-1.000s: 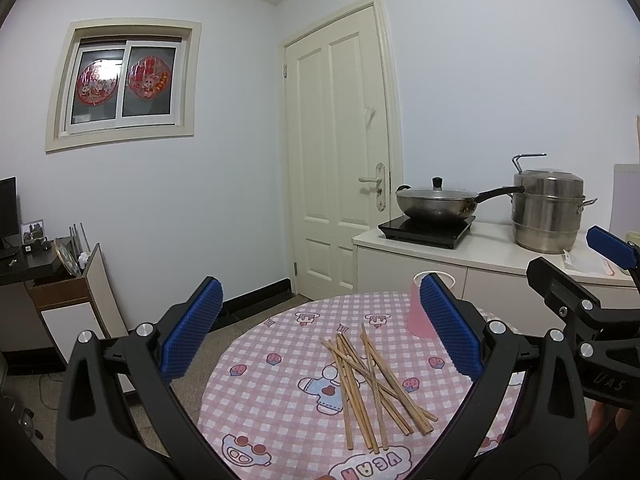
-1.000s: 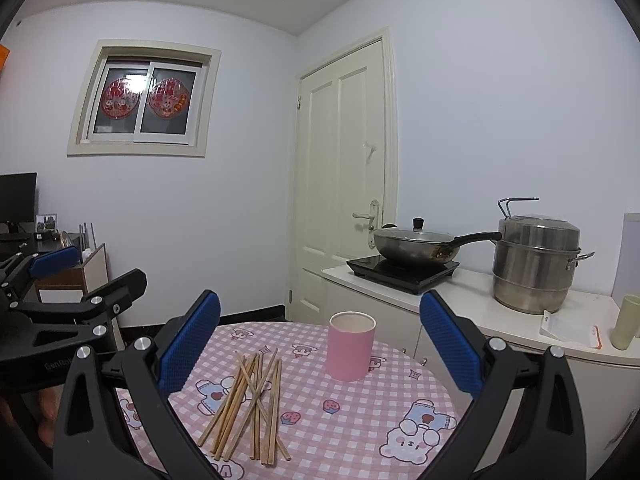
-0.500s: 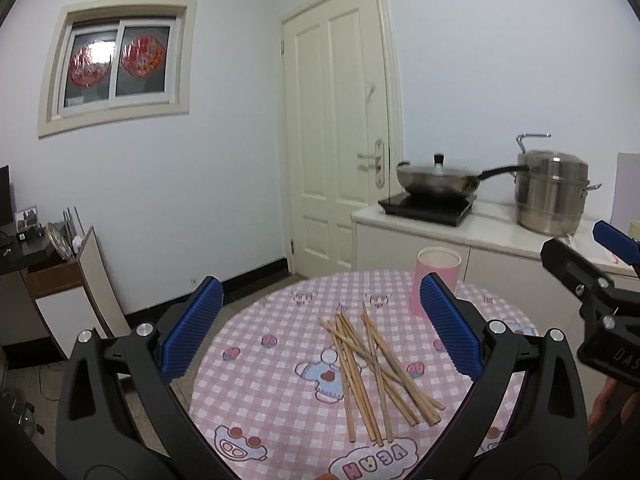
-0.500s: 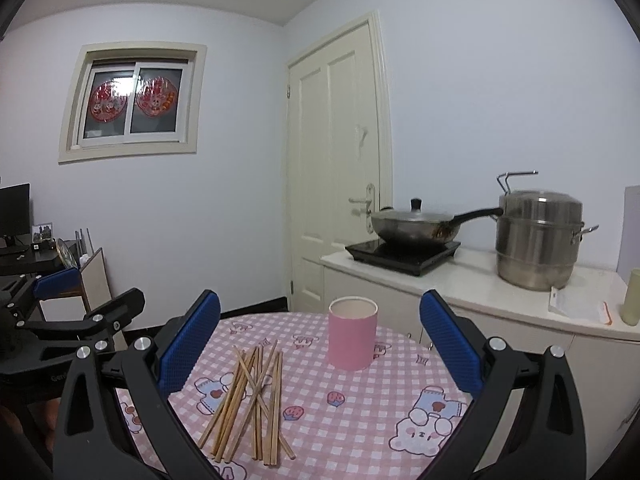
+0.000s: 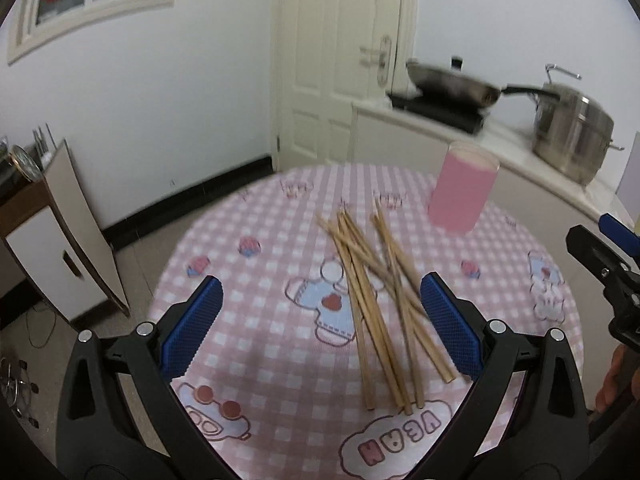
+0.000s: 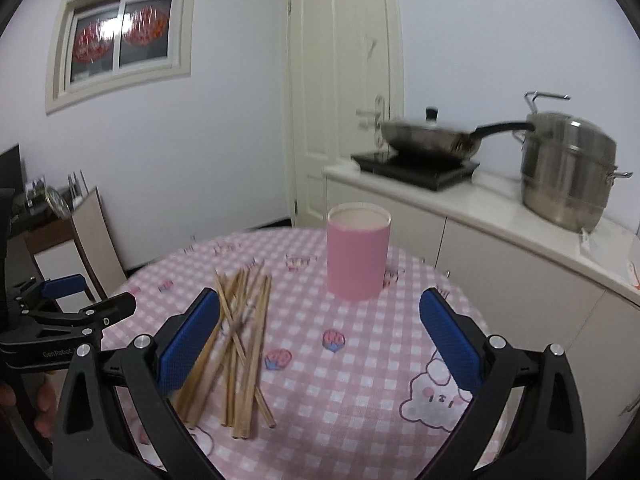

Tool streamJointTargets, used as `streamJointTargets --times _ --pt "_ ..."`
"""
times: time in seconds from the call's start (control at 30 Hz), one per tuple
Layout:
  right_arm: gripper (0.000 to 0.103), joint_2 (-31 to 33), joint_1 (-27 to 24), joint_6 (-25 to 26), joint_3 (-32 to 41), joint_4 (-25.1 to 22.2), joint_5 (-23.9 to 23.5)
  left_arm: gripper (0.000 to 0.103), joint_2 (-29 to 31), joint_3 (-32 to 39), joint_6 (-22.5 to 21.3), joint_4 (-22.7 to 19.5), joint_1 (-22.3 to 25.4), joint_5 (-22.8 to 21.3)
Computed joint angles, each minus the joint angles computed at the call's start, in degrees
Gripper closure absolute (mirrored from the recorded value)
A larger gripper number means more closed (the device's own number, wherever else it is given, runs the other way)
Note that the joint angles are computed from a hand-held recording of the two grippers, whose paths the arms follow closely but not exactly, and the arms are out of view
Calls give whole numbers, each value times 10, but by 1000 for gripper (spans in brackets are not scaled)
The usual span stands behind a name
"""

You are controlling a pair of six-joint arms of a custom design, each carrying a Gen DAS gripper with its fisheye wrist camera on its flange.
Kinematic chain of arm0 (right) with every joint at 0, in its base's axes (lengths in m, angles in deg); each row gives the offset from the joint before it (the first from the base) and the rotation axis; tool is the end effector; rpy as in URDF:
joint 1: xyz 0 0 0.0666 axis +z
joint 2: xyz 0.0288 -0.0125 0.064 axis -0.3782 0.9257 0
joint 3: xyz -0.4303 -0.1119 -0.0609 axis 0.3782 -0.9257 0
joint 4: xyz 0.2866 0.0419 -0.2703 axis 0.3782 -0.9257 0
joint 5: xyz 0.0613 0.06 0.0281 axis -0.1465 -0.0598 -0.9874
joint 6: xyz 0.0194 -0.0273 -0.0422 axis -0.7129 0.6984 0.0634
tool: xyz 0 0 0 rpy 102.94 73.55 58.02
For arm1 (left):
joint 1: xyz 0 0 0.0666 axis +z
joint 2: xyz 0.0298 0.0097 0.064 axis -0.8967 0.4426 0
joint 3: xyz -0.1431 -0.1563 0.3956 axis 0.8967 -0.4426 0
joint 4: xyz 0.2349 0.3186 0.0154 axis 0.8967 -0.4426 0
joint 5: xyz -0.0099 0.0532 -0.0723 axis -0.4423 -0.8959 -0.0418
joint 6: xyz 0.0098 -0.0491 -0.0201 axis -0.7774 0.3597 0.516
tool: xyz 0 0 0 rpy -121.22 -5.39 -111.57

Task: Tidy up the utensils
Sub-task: 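Lower both open grippers toward the pile of wooden chopsticks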

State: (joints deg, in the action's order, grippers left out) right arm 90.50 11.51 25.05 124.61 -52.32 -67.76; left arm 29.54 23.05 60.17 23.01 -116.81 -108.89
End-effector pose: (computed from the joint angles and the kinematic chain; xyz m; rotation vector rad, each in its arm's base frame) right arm 0.3712 0.2482 0.4552 -0.6261 1.9723 0.3830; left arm 0.2978 -0.3517 0.4546 -0.4839 2.1772 0.1753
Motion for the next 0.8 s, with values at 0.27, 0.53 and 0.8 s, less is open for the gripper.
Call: streamJointTargets --times 0.27,0.53,0.8 --pt "30 77 -7 10 49 -62 -37 21 -6 -25 -73 94 56 97" --pt "42 122 -31 -2 87 -110 -54 53 51 26 -167 138 99 184" --pt "42 144 -44 4 107 -131 -81 68 101 64 -190 119 123 237"
